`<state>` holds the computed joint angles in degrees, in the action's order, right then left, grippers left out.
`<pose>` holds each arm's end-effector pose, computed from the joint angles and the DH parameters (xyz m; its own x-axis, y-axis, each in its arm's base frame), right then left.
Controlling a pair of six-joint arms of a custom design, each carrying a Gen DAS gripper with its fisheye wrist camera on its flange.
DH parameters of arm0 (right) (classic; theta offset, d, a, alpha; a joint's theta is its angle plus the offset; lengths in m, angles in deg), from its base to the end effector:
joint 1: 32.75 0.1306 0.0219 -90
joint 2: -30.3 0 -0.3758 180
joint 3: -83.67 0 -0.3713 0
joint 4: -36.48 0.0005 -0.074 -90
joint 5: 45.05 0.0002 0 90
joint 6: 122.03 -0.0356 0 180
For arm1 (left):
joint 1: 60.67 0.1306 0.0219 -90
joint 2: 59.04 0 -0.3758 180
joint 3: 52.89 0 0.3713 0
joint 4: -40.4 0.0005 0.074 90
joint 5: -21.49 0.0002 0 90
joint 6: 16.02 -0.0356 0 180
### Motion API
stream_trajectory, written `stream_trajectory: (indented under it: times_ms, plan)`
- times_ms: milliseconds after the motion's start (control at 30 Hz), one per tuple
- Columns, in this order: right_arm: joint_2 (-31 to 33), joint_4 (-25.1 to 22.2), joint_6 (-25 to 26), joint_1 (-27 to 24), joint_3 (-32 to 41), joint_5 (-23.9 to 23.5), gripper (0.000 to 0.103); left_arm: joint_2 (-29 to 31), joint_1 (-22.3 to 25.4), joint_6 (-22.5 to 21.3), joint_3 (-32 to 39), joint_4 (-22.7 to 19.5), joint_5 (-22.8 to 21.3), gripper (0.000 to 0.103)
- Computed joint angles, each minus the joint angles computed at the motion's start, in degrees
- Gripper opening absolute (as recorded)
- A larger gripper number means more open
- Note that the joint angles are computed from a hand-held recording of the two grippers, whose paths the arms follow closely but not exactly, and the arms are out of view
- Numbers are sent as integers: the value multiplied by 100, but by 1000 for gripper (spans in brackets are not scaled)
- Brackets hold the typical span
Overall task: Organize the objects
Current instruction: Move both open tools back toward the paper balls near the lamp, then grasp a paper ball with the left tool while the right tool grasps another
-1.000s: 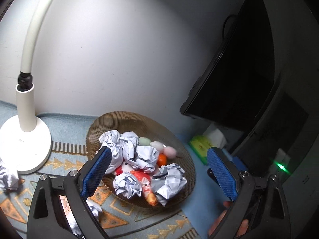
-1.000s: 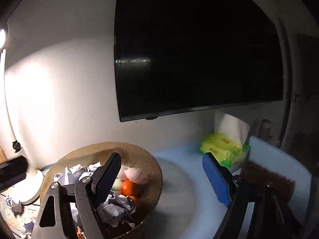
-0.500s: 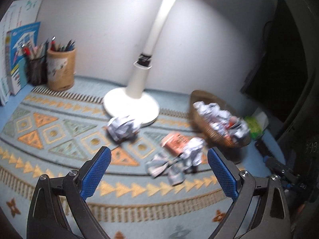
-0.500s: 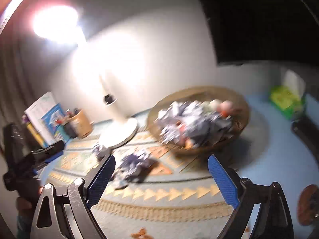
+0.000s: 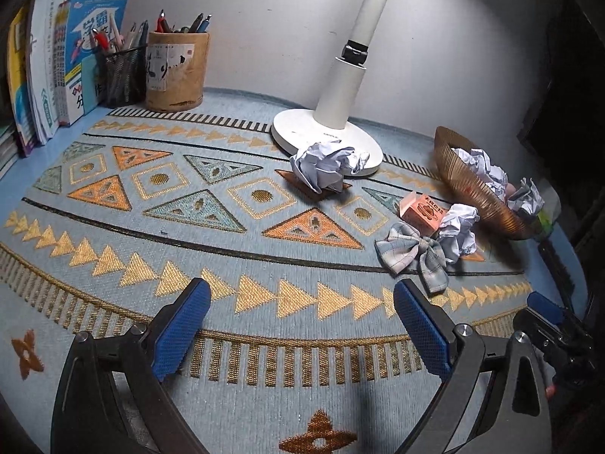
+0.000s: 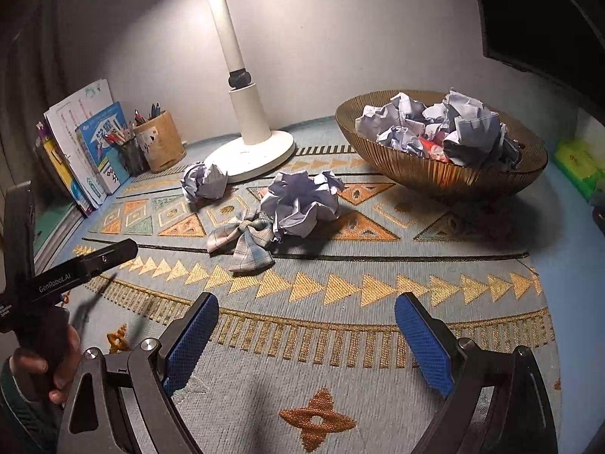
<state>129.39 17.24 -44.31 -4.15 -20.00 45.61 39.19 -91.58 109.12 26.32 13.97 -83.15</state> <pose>0.4438 0.2409 0.2846 -0.6743 -0.1254 -0.7278 -0.3354 0.9300 0.1505 0.4356 -0.2509 0.3041 -0.6985 -0.2309 -0.6773 -0.0699 0.9640 -0.2565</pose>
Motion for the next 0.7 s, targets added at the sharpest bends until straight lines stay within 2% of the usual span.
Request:
stream_trajectory:
  times_ms: [200,400,467,500,567,633,700]
  plan:
    - [15,-10,-2,18,8,128,94,-43,40,31,-59,58,130,97]
    - [36,-54,208,179,31,552,94,-37,37,60,-54,16,200,97]
    - [85,-181,253,158,114,396,94,-4,78,29,-8,-35,384,97]
    - [136,-334,221,92,204,118,94,31,139,17,41,-46,600,97]
    - [289,-657,53,-156,429,-759,94,154,285,-69,277,-203,969,97]
    - [421,-1013,-8,-249,721,-819,94,279,383,-243,618,-438,1003,97]
    - [514,-1324,99,-239,1049,-702,94,386,468,-457,909,-456,1034,97]
